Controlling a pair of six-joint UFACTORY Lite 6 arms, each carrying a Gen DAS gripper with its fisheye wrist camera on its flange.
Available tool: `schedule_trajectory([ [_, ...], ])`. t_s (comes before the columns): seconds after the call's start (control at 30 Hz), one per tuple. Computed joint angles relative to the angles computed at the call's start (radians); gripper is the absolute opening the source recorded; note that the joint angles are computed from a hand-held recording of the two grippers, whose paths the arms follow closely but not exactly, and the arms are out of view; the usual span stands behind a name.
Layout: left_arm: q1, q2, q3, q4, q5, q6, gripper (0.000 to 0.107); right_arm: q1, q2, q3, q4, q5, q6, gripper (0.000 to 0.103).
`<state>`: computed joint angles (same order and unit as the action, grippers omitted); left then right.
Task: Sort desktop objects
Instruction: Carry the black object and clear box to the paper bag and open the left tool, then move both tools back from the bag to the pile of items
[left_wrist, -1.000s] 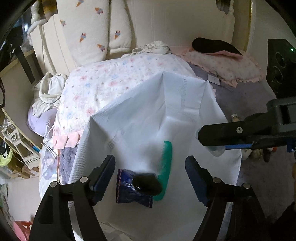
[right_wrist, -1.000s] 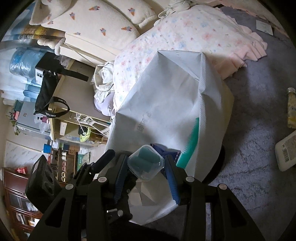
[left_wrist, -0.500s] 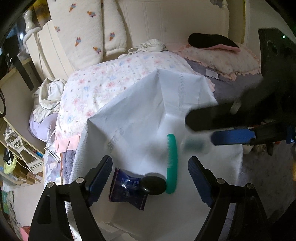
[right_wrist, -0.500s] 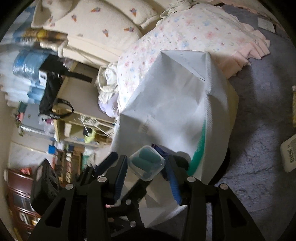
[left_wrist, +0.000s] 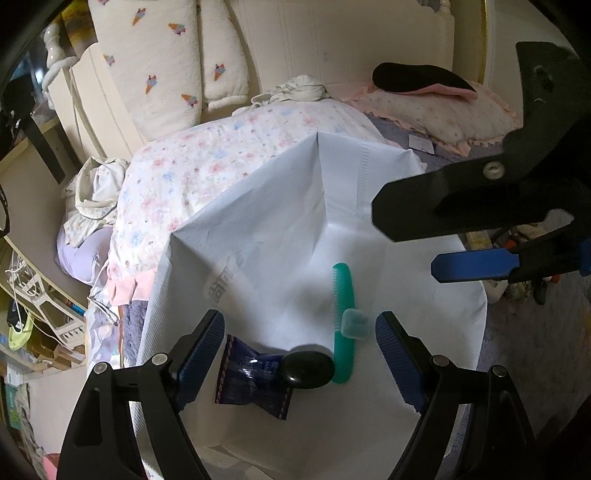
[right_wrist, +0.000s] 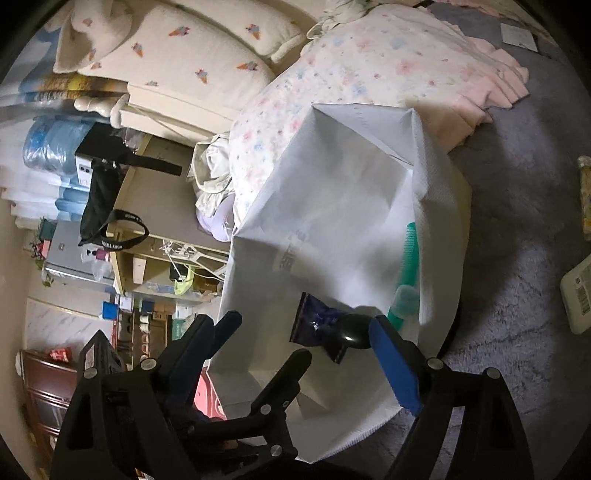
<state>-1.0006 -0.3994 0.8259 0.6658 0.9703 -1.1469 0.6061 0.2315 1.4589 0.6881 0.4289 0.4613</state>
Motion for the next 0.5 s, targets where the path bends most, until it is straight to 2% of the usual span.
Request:
schedule_trajectory([
  [0.17,0.002,0.0,0.0,-0.007,-0.001,-0.003,0.084,0.014,-0.043,-0.027,-0.036,-0.022,0.026,0.085],
  [0.3,0.0,0.006,0.006,-0.004,0.004,-0.005,0.084,0.007,-0.117,-0.101,-0.001,-0.047,0.015,0.085],
  [0.5,-0.042,0.058,0.055,0.014,0.016,-0.021,0.084,0.033,-0.285,-0.228,-0.383,-0.016,0.39,0.085],
])
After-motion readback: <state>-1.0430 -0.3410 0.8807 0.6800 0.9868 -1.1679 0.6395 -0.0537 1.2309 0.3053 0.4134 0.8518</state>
